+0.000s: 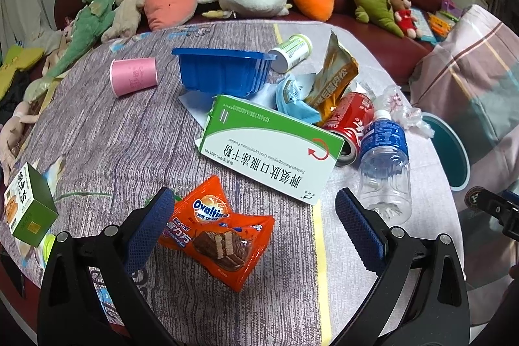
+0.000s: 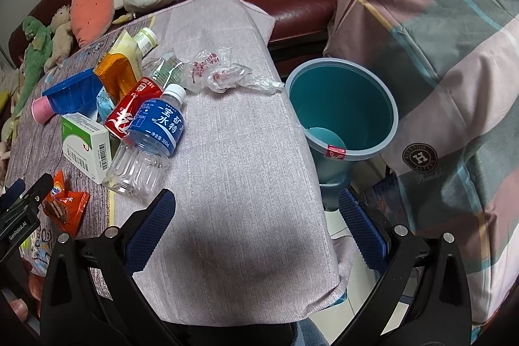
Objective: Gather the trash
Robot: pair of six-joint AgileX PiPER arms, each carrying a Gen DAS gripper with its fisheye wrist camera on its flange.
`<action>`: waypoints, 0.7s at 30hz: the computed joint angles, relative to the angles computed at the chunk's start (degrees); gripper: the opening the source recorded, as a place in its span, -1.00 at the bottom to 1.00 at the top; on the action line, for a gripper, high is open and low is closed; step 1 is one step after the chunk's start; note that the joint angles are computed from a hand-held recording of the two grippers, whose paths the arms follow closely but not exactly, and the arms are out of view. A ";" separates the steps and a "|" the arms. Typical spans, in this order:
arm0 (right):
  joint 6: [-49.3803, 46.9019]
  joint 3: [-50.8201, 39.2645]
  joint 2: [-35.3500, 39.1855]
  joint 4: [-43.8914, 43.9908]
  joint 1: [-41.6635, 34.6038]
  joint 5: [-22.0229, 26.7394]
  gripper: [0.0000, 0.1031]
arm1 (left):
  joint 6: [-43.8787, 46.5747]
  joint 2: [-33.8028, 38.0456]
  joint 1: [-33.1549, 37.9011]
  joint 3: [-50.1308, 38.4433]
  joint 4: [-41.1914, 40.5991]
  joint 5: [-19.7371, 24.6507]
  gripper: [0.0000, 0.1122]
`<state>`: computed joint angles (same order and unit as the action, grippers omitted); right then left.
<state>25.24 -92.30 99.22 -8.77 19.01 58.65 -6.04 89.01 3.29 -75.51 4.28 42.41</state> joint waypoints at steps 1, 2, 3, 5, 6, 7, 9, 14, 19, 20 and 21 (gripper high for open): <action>-0.09 -0.30 0.22 -0.02 0.11 0.12 0.88 | 0.31 0.20 0.24 -0.05 -0.35 -0.04 0.77; -0.09 -0.47 0.36 -0.13 0.26 0.23 0.88 | 0.58 0.53 0.48 -0.24 -0.63 -0.04 0.77; -0.19 -0.77 0.60 -0.11 0.32 0.39 0.88 | 0.76 0.63 0.65 -0.18 -0.84 -0.15 0.77; -0.33 -1.36 1.10 0.06 0.37 0.68 0.88 | 0.93 1.16 0.87 -0.54 -1.03 -0.20 0.77; -0.32 -1.60 1.30 0.12 0.39 0.80 0.88 | 1.05 1.42 0.95 -0.84 -1.18 -0.04 0.77; -0.26 -1.90 1.53 0.11 0.45 0.93 0.88 | 1.21 1.62 1.08 -0.93 -1.36 -0.02 0.77; -0.44 -2.39 1.87 0.27 0.40 1.24 0.88 | 1.52 1.99 1.31 -1.31 -1.73 0.24 0.77; -0.57 -3.67 2.83 0.46 0.61 1.95 0.88 | 2.51 2.77 2.22 -2.17 -3.06 0.85 0.77; -1.48 -5.93 4.35 1.30 0.78 3.13 0.88 | 3.98 3.65 3.50 -2.82 -4.58 1.08 0.77; -1.71 -6.66 4.83 1.54 0.81 3.47 0.88 | 4.30 3.92 3.83 -3.12 -4.96 1.25 0.77; -2.33 -7.78 5.53 2.23 0.73 4.03 0.88 | 5.14 4.45 4.48 -3.74 -5.95 1.68 0.77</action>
<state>22.91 -100.08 104.75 -6.55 19.74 62.69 -0.90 93.46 7.78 -79.25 -1.67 44.09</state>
